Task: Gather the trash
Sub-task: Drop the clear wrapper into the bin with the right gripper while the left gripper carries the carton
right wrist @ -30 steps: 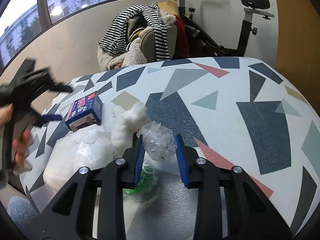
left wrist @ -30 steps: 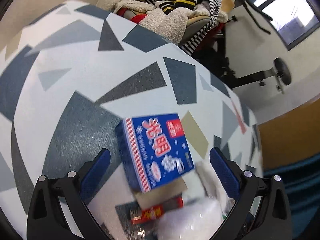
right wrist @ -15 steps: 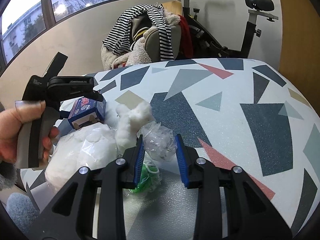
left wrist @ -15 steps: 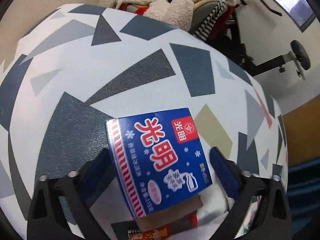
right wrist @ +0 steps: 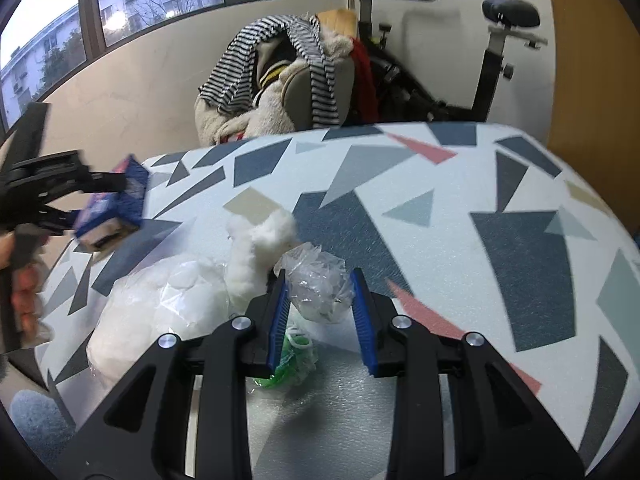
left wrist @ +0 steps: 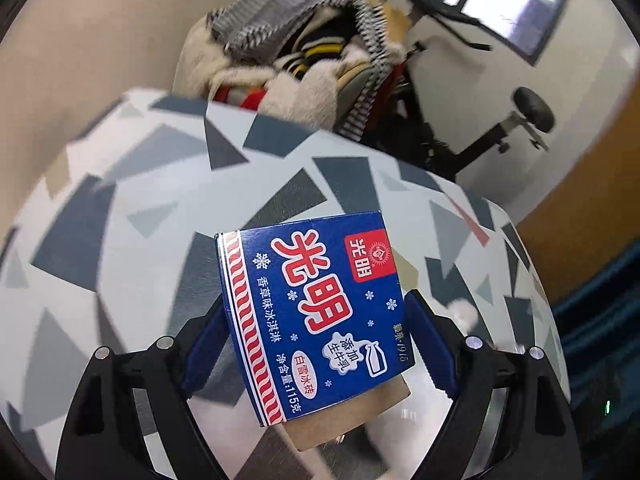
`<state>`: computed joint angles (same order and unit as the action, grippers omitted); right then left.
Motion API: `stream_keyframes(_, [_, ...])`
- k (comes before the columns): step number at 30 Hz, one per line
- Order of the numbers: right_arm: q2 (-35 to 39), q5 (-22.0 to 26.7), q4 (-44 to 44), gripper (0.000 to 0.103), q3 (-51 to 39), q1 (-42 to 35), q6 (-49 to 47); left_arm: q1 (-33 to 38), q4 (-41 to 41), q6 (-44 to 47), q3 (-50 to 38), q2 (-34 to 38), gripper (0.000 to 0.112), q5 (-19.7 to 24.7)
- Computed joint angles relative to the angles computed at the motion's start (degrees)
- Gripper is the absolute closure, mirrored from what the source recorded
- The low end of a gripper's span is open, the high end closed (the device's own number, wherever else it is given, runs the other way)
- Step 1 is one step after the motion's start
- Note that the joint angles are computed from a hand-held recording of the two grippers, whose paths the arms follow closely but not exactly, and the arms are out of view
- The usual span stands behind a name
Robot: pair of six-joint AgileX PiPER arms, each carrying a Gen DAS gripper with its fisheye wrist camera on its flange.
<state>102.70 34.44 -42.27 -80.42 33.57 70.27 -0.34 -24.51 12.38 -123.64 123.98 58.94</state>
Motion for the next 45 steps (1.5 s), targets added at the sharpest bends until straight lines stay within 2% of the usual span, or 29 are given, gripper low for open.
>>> stream_keyframes(4, [-1.74, 0.99, 0.81, 0.071, 0.06, 0.5, -1.52, 2.72, -6.0, 11.15, 16.08, -11.78, 0.029, -5.05])
stream_keyframes(9, [-8.19, 3.52, -4.04, 0.071, 4.19, 4.65, 3.03, 5.83, -13.26, 22.65, 30.33, -23.19, 0.029, -6.59])
stream_keyframes(17, [-15.89, 12.01, -5.14, 0.071, 8.54, 16.37, 6.93, 12.67, -23.27, 35.1, 49.83, -39.09, 0.029, -3.61])
stream_keyframes(23, [-17.0, 18.79, -4.54, 0.071, 8.88, 26.74, 7.33, 19.19, -26.73, 44.1, 62.07, -48.93, 0.029, -0.37])
stream_keyframes(27, [-15.74, 17.28, -5.36, 0.071, 11.63, 31.64, 14.28, 23.19, -27.34, 48.23, 67.81, -52.59, 0.029, 1.45])
stream_keyframes(33, [-12.5, 15.52, -4.72, 0.071, 12.46, 35.79, 17.01, 28.28, -27.78, 53.71, 74.79, -57.2, 0.029, 3.43])
stream_keyframes(36, [-11.46, 12.55, -3.73, 0.071, 13.82, 36.19, 19.42, 30.02, -28.22, 54.93, 76.95, -58.55, 0.029, 4.57])
stream_keyframes(41, [-7.23, 9.89, 1.58, 0.071, 12.84, 34.99, 17.44, 30.43, -28.82, 56.19, 80.15, -60.77, 0.029, 4.21])
stream_keyframes(45, [-5.2, 10.41, 3.56, 0.071, 11.29, 34.82, 14.8, 30.27, -28.56, 56.53, 81.63, -61.38, 0.029, 3.73])
